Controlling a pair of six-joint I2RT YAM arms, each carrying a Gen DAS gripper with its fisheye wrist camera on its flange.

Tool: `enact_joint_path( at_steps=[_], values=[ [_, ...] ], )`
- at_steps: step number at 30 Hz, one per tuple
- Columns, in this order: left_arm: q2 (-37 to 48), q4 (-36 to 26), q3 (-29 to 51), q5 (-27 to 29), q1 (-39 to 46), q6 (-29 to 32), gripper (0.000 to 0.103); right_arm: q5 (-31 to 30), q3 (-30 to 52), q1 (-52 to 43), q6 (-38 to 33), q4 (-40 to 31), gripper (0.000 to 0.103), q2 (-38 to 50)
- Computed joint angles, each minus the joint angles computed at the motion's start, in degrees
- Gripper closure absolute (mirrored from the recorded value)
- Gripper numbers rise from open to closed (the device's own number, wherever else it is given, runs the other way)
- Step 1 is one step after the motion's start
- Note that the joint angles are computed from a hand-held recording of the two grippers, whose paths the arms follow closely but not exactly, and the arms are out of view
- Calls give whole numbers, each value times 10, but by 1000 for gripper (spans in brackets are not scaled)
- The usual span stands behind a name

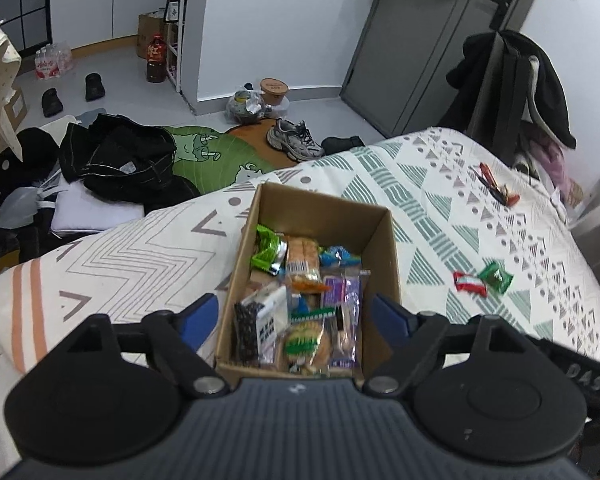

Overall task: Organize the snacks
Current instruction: 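Open left tool to drop black packet while right tool drops stick snack into box, then move both tools back toward the red and green packets on the bed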

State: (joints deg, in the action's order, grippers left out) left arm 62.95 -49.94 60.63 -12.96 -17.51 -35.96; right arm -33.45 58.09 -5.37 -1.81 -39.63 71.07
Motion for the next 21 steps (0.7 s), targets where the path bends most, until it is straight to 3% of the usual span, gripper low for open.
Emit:
enact_joint_path(
  at_steps=[5, 10, 16, 21],
  values=[
    [-13, -29, 8, -35, -52, -35, 18, -28, 8, -62, -60, -48, 39, -13],
    [-15, -39, 17, -70, -115, -77, 6, -57, 23, -137, -128, -94, 31, -14],
    [3, -42, 35, -108, -185, -125, 0, -89, 54, -221, -210, -137, 24, 7],
    [28, -34, 53, -136, -235, -156, 0, -110, 74, -274, -253, -141, 5, 31]
  ],
)
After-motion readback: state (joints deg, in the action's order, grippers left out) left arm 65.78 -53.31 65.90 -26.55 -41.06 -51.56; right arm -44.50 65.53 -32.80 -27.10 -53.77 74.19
